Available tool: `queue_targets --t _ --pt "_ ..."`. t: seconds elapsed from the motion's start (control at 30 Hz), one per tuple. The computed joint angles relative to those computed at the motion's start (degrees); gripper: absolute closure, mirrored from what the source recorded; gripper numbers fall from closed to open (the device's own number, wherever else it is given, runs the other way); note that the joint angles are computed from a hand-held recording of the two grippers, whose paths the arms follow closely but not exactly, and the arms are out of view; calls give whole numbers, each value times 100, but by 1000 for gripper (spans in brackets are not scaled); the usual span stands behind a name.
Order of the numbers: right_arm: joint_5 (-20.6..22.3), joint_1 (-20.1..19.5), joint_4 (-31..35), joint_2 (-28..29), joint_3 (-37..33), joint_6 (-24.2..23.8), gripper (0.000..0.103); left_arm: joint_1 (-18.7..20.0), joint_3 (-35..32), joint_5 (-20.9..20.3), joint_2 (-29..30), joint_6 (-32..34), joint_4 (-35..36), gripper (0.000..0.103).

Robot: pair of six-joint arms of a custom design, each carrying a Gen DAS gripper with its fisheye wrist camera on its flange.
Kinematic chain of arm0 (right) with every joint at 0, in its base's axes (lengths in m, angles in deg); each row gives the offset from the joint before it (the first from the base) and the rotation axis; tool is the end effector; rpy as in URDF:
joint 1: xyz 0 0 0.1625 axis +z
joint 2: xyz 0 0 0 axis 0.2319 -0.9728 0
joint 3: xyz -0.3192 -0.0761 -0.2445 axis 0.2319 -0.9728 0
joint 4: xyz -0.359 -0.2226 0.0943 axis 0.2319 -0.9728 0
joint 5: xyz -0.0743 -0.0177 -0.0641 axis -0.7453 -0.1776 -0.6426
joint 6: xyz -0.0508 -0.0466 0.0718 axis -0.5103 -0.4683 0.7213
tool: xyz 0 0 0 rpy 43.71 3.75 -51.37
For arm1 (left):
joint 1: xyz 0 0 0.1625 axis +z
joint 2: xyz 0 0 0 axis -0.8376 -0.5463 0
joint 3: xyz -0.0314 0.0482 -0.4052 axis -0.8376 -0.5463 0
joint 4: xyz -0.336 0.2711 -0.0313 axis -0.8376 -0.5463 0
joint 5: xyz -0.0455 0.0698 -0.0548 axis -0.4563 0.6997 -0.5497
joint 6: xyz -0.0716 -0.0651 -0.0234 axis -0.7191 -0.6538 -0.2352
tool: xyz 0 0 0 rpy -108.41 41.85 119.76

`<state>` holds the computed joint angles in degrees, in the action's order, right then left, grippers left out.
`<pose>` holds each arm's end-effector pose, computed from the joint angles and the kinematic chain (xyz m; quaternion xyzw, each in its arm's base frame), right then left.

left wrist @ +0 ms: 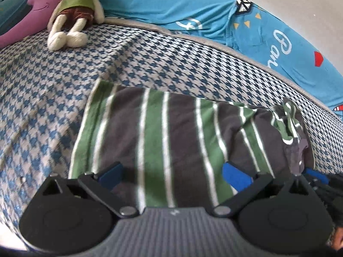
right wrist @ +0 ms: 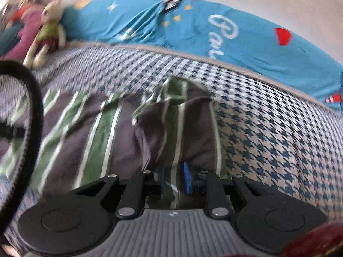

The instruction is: Fold clothes

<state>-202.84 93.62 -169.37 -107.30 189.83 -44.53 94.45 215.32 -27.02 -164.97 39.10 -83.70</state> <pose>0.1812 -0.3662 0.1859 0.1944 -0.8451 0.3368 0.3669 -0.1815 -0.3990 0.1643 0.0836 0.9146 -0.2904 0.2688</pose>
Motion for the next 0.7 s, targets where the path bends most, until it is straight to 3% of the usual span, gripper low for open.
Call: queue_targets --t 0.17,0.3,0.53,0.7 --pt "414 -41 -538 -118 72 151 83 -80 145 148 -264 -162 190 0" --pt "756 -154 -503 -130 50 358 83 -116 238 188 -434 -309 312 0" --pt "945 -201 -505 221 -197 475 83 -149 235 308 -428 -345 237 0" --pt "845 -243 -472 596 -409 492 83 -139 273 384 -503 -397 292 0"
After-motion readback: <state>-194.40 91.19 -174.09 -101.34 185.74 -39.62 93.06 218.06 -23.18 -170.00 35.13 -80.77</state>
